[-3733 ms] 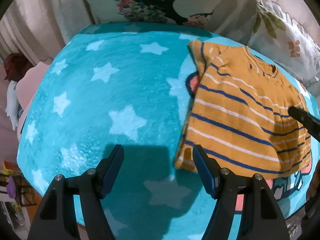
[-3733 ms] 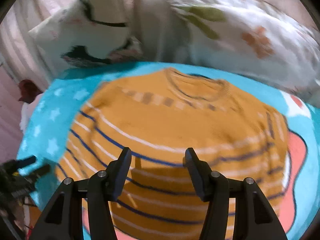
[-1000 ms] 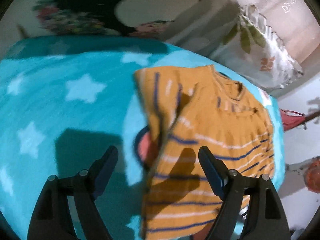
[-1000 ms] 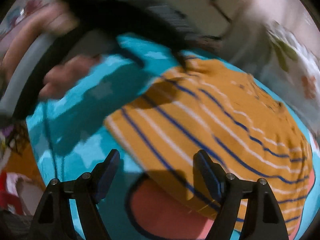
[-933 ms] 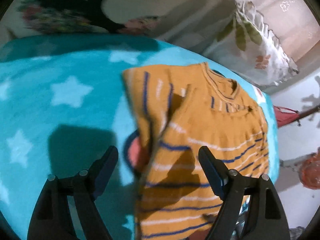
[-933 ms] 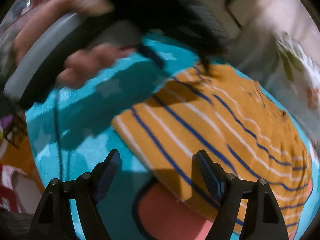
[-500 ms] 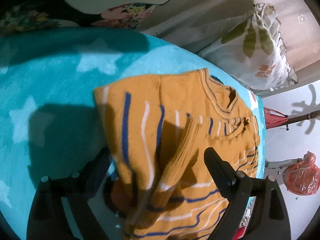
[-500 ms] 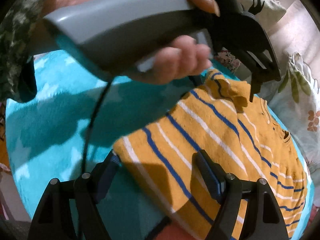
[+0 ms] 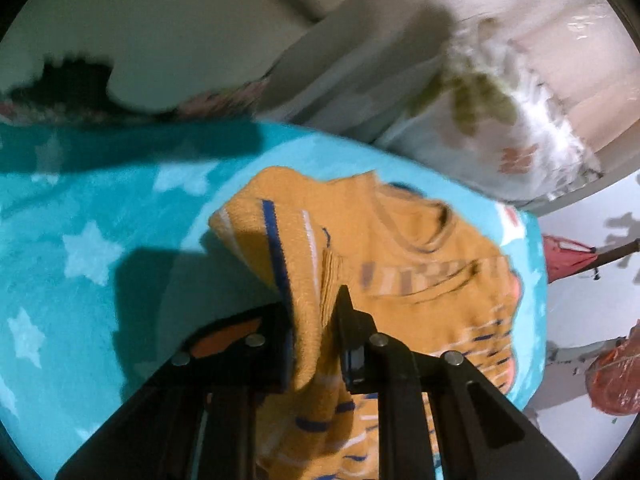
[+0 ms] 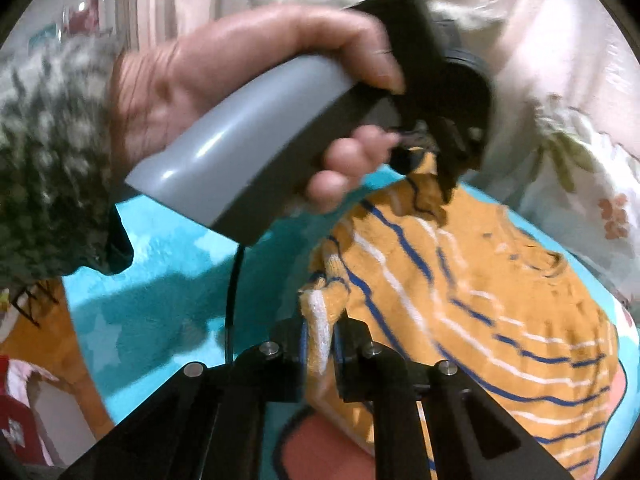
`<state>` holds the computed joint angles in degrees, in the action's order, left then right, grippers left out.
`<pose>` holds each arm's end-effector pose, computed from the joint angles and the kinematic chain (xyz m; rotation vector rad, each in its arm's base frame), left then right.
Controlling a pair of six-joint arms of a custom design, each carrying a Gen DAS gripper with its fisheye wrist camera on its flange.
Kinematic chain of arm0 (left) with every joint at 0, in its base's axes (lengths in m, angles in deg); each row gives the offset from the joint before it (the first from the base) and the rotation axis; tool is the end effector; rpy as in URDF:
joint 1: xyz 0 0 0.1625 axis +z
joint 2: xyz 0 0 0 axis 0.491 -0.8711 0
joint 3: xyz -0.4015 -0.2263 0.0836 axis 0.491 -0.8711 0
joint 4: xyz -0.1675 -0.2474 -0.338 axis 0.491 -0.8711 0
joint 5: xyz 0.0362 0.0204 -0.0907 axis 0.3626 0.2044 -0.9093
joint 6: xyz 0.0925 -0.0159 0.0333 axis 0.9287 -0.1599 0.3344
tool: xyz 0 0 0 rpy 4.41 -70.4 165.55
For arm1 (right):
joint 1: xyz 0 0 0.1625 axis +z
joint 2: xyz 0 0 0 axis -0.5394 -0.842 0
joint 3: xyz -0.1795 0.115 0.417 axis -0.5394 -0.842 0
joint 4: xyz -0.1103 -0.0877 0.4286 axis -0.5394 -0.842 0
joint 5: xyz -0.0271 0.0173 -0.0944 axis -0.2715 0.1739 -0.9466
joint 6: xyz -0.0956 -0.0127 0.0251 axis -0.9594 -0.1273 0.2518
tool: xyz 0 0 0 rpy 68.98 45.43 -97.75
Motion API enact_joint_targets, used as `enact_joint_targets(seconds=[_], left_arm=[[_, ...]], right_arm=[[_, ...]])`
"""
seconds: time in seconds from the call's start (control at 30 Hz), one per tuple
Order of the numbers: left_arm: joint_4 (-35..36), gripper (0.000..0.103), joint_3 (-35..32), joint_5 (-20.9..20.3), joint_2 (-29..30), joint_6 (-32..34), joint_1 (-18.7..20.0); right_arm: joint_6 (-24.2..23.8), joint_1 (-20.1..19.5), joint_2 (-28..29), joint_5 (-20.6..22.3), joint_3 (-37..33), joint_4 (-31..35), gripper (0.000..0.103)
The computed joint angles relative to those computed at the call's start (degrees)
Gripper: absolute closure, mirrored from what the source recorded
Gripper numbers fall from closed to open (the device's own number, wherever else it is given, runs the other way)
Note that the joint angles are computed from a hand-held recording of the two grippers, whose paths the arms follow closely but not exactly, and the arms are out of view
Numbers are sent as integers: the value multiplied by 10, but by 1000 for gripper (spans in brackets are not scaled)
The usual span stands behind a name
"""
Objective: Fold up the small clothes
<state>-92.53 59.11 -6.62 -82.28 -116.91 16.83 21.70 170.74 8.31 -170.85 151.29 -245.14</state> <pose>-0.1856 -0.4582 0.3405 -0.0061 2.7299 -0.5233 0.4254 -0.2685 0.0674 1.2968 -2.3400 0.5299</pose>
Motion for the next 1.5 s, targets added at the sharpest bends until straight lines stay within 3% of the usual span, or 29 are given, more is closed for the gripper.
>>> enact_joint_targets(seconds=[0.13, 0.3, 0.4, 0.47, 0.57, 0.6, 0.63, 0.7, 0.73, 0.83, 0.9, 0.93, 1.0, 1.03, 1.17, 1.2, 1.23, 1.37, 1.5], left_arm=[[-10, 87, -19, 11, 39, -18, -57], [-83, 86, -40, -21, 139, 11, -108], [-122, 81, -53, -52, 211, 23, -120], [-133, 81, -61, -58, 248, 11, -124], [-157, 81, -55, -70, 257, -28, -127], [-162, 78, -48, -67, 248, -38, -132], [-159, 68, -44, -55, 240, -44, -140], [-111, 47, -32, 7, 211, -74, -168], [-83, 43, -26, 35, 200, -97, -180], [11, 43, -4, 86, 160, -177, -213], [95, 43, 13, 119, 131, -239, -240], [124, 43, 18, 125, 121, -263, -249], [162, 43, 31, 127, 104, -307, -262], [175, 43, 38, 123, 96, -329, -268], [219, 43, 51, 109, 73, -384, -282], [228, 43, 52, 109, 69, -394, -284], [236, 43, 52, 110, 66, -403, -286], [250, 43, 54, 109, 57, -416, -289], [213, 43, 57, 84, 87, -377, -260]], right_arm=[[9, -26, -102, 8, 41, -1, 93], [5, -91, -247, -31, 100, 13, 93], [17, -165, -347, -51, 138, 71, 93], [29, -238, -406, -22, 156, 131, 92], [32, -306, -462, -4, 174, 189, 85], [32, -315, -472, -4, 174, 197, 84], [27, -325, -488, 9, 172, 204, 81], [9, -341, -511, 29, 164, 193, 76], [5, -342, -523, 31, 162, 193, 73], [-2, -365, -525, 73, 133, 197, 72], [8, -385, -511, 130, 108, 210, 71], [20, -396, -495, 170, 91, 217, 64], [39, -409, -454, 228, 64, 228, 46], [51, -413, -433, 239, 55, 225, 43], [101, -421, -350, 260, 27, 235, 43], [106, -428, -331, 273, 19, 251, 59], [103, -433, -321, 285, 10, 266, 86], [91, -427, -343, 297, 15, 254, 91], [73, -409, -361, 221, 31, 228, 91]])
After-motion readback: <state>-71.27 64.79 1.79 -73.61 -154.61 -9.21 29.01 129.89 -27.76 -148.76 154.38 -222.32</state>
